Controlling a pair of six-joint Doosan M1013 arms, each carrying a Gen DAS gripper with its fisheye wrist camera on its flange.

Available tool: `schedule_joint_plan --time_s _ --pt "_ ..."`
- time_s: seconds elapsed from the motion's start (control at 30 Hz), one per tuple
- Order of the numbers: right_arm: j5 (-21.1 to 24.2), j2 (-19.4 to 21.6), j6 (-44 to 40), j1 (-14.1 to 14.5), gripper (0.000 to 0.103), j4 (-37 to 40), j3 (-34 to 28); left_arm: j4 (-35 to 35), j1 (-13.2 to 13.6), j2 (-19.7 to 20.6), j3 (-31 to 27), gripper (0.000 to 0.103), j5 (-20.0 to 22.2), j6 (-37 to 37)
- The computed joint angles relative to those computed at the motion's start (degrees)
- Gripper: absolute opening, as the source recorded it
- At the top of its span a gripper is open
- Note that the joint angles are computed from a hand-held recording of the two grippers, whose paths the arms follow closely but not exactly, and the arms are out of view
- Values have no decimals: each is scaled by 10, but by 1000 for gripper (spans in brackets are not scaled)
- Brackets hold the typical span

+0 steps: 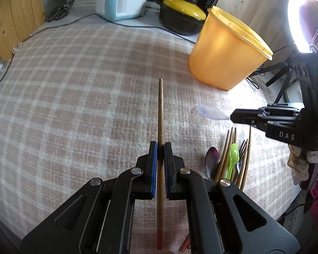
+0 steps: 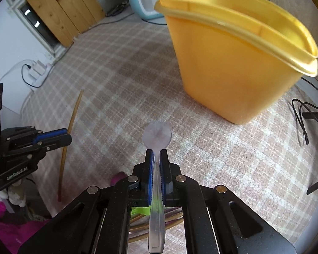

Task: Organize utensils
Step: 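Lift the chopstick with the left tool while the right tool lifts the clear spoon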

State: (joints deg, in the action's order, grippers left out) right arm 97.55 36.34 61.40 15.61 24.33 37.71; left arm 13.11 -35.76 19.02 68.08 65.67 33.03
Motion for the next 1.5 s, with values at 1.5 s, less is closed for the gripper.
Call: schedule_joint_plan --time_s 1.5 --pt "36 56 22 41 33 -70 -75 12 0 -19 27 4 -4 -34"
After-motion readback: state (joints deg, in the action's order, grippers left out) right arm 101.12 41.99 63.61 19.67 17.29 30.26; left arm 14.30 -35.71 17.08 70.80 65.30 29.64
